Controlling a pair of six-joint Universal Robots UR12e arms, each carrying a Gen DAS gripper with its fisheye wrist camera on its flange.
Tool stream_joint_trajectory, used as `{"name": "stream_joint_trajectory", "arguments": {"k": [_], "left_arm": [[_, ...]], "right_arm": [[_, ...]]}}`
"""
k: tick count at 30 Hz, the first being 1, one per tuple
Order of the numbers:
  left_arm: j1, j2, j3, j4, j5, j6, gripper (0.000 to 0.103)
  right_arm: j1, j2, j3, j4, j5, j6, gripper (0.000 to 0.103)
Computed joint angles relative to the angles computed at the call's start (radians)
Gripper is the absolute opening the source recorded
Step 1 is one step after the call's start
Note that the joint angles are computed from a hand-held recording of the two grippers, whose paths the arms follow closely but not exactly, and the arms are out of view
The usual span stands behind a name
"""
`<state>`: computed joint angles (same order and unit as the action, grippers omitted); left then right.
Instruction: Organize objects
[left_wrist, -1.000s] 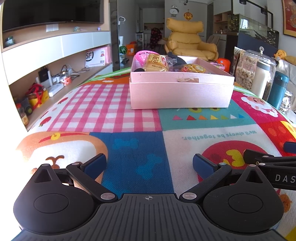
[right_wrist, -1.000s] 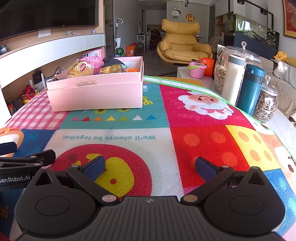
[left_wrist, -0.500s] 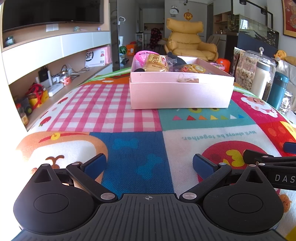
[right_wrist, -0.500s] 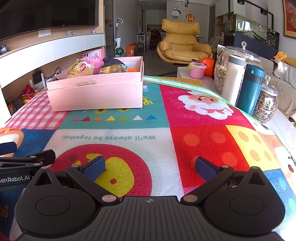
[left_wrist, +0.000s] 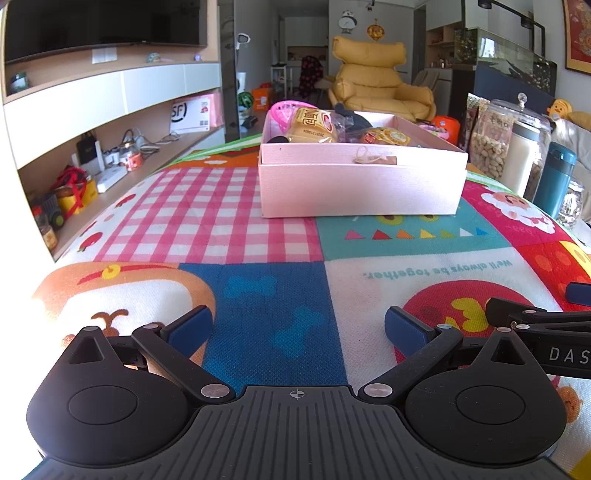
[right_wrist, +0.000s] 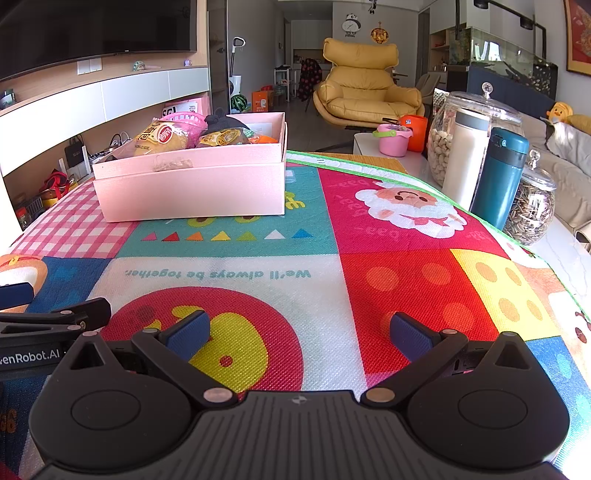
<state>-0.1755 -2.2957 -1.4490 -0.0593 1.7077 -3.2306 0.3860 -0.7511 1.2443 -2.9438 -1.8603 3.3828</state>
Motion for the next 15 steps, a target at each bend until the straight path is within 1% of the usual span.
{"name": "stream_joint_trajectory", "arguments": {"k": [15], "left_arm": [[0.001,0.001,-0.002,0.001,-0.002,-0.002,0.103]], "right_arm": [[0.0,0.0,0.0,0.0,0.0,0.0,0.103]]}}
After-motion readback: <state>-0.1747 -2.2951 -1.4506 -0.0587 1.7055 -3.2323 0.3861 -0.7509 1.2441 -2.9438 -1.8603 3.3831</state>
